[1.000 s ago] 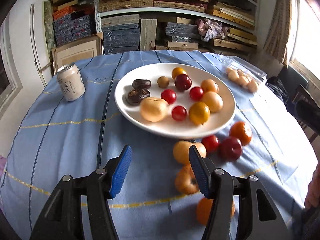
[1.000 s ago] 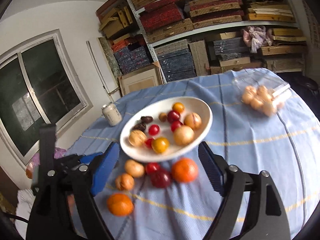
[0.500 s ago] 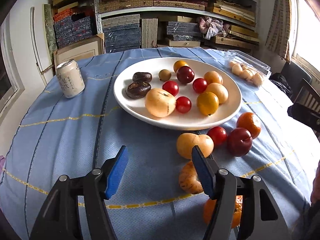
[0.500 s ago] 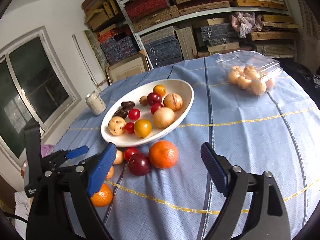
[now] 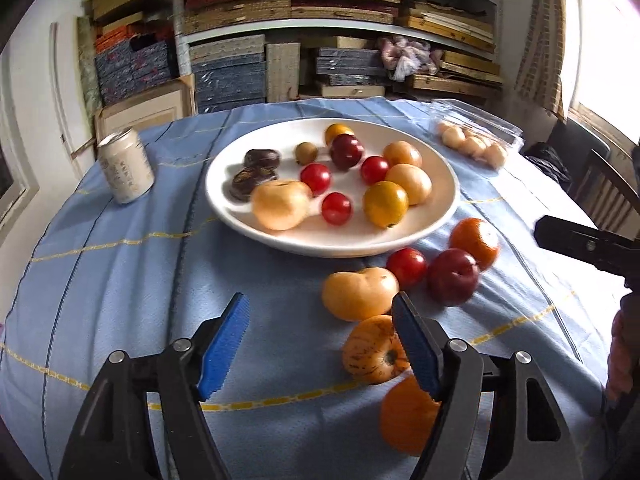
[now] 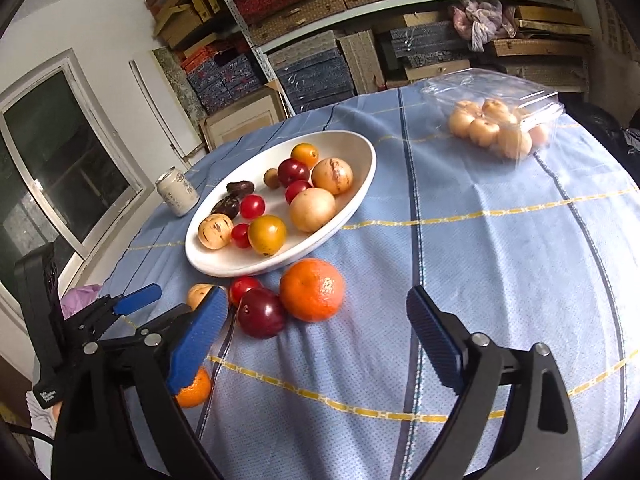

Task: Organize fruits
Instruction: 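Withdraw both tools from the plate back toward the fruit pile, then move the left tool to the striped apple while the right tool reaches the dark red apple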

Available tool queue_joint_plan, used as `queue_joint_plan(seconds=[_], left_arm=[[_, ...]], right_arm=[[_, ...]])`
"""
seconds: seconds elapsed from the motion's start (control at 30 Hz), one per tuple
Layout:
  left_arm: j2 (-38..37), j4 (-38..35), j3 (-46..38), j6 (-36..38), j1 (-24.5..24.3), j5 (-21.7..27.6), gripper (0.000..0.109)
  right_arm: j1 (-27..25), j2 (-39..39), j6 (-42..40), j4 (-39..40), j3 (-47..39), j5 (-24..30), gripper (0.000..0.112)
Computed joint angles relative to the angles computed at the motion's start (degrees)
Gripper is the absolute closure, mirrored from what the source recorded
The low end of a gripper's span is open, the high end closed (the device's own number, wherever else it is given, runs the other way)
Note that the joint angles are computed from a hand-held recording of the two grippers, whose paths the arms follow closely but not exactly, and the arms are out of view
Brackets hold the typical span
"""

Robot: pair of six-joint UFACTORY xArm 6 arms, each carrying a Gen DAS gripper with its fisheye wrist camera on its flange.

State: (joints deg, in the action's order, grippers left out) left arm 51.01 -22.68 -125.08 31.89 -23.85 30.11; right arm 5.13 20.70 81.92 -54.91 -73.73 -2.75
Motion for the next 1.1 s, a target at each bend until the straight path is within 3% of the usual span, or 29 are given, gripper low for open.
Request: queue_joint_plan(seconds=[0.07, 0.2, 0.43, 0.6, 0.8, 0.87, 1.1], left_arm=[[-1.1, -1.3, 1.9, 2.9, -0.6, -0.7, 0.034], [-1.3, 2.9, 3.5, 2.4, -1.2, -2.0, 0.034], [0.8, 1.8, -2.6, 1.4, 0.8, 6.8, 0.033], [8.1, 2.6, -16.2, -3.8, 3.1, 16.1, 0.032], [12.3, 3.1, -24.2, -7.6, 4.9, 21.0, 0.034], [12.0, 1.7, -24.2, -6.9, 5.3, 22.8, 0.034], [7.3, 0.5, -16.2, -4.0, 5.4, 20.7, 0.034]], right_arm=[[0.3, 0.0, -2.1, 1.8, 0.2, 0.0, 0.024], [0.6, -0.2, -4.1, 3.8, 0.6, -0.2, 0.024], [0.9, -0.2, -6.5, 7.0, 1.0, -0.3, 0.023], [1.4, -0.3, -11.2, 12.0, 1.7, -0.7, 0.023], [1.1, -0.5, -9.3, 10.1, 1.7, -1.1, 0.023], [1.1, -0.5, -10.0, 11.0, 1.9, -1.2, 0.023], [2.0, -0.3, -17.0, 18.2, 2.5, -1.0, 0.023]])
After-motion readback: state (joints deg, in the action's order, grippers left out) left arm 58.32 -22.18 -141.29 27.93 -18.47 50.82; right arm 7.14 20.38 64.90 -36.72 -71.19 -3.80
